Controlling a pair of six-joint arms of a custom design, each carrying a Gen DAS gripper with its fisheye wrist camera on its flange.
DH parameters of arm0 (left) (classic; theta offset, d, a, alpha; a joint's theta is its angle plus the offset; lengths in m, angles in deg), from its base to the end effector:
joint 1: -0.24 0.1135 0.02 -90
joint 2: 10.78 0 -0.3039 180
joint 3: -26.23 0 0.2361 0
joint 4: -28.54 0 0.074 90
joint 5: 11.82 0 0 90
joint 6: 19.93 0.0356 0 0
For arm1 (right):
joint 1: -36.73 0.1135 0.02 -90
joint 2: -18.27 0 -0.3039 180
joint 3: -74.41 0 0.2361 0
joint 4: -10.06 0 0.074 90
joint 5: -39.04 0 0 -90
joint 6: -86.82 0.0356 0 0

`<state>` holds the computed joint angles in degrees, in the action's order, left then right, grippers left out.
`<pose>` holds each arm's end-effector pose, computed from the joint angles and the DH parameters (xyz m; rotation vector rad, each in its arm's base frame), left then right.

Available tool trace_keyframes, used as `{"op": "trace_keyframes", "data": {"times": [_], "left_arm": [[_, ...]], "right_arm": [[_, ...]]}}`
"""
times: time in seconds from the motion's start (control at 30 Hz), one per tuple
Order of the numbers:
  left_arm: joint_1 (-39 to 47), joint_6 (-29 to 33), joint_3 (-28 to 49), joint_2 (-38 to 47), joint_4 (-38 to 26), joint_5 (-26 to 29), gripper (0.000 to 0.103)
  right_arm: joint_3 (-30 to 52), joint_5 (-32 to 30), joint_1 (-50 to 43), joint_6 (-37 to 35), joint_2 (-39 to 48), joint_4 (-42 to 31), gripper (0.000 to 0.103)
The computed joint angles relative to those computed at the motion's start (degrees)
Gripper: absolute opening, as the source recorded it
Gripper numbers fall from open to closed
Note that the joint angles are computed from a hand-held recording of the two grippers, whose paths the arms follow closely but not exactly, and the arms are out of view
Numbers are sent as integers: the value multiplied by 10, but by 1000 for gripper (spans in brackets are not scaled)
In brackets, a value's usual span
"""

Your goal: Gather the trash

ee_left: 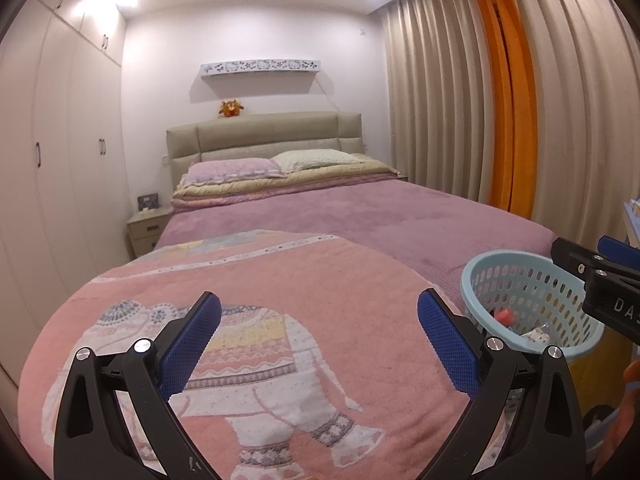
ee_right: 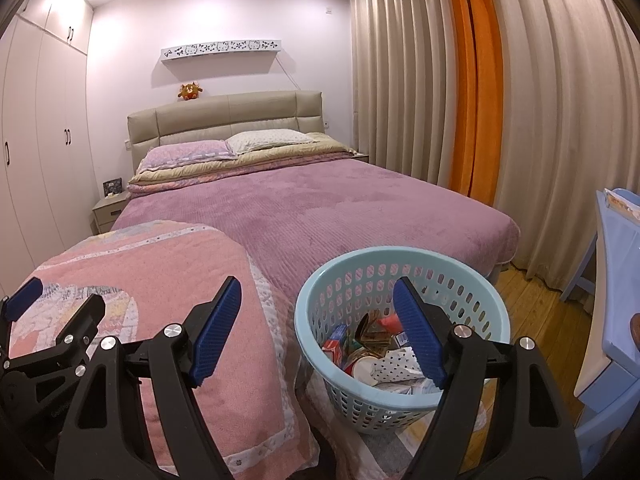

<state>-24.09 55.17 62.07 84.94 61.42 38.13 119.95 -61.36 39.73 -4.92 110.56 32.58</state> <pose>0.2454 -0.0858 0.1657 -0.2650 1.9162 0.2598 0.2926 0.0218 0.2004 -0.1991 1.9816 0.1951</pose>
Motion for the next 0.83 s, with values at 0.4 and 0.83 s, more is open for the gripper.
{"op": "trace_keyframes", "data": {"times": [0.4, 0.83], "left_arm": [[4, -11, 11, -76, -92, -51, 95], [44, -3, 5, -133, -144, -30, 95]], "right_arm": [[16, 3, 17, 4, -8, -21, 74], [47, 29, 82, 6, 1, -45, 74]]}}
